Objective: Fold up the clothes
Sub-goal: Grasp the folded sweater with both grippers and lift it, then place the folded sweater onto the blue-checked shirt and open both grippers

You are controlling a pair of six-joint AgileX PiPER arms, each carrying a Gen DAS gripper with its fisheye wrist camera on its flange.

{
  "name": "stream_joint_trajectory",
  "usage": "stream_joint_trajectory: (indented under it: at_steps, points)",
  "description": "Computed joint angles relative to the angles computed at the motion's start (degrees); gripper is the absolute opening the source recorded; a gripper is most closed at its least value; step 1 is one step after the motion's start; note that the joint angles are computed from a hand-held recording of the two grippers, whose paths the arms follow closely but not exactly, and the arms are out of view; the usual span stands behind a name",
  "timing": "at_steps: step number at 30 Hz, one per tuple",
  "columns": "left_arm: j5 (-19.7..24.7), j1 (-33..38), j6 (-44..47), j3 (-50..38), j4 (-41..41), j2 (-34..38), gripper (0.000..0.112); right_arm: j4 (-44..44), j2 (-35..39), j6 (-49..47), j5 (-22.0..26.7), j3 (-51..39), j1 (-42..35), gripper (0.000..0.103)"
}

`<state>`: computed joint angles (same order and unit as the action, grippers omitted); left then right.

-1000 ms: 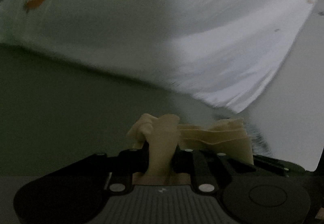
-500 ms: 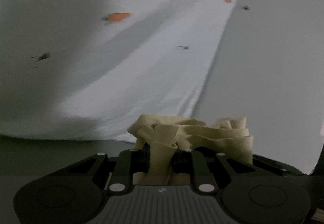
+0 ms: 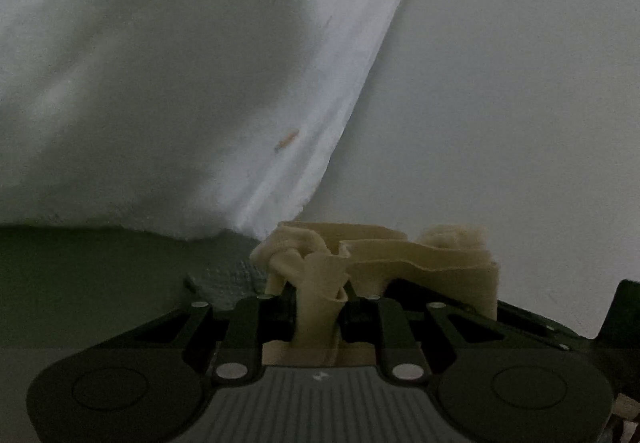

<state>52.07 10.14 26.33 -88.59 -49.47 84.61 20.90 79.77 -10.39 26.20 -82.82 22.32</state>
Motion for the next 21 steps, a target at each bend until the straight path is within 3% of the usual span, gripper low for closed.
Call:
stream_joint_trajectory:
  at_steps: [4,7,9,10,11,14,15,18,21]
  points:
    - [-6.08,-8.97,-10.94,-8.9,9.15,9.08,0.021,19.56,8.56,-22.92,8.46,-8.25,-12.07,0.022]
    - [-8.77,-13.14,-19.97,-18.65,20.65,18.41,0.027,22.06,18.29,-28.99,11.04,-18.01,-15.7,0.024]
    - [-7.43,-15.31,-28.81,-28.93,32.11,26.85,0.04,16.04,25.22,-24.47,9.52,-25.14,-15.55,0.041]
    - [-5.32,-15.87,-33.25,-34.66,37.84,31.22,0.043,10.63,27.43,-19.94,6.77,-26.77,-14.75,0.061]
    - [-2.82,-16.61,-37.54,-40.39,43.57,35.55,0.046,5.9,28.46,-15.72,3.49,-26.68,-14.09,0.072]
    - [4.19,-17.18,-43.49,-54.0,52.28,44.07,0.055,-0.94,30.68,-7.78,-0.98,-26.95,-13.7,0.074]
    - [4.39,-16.75,-43.34,-54.5,51.66,44.47,0.064,-0.79,30.0,-6.4,-2.93,-24.64,-13.74,0.074]
    - [1.67,-16.69,-40.34,-49.68,50.19,43.06,0.071,7.05,28.29,-9.89,-5.32,-17.5,-14.48,0.07]
    - [1.78,-18.47,-37.7,-46.93,52.66,43.86,0.075,7.06,30.49,-6.31,-1.53,-15.72,-14.4,0.067]
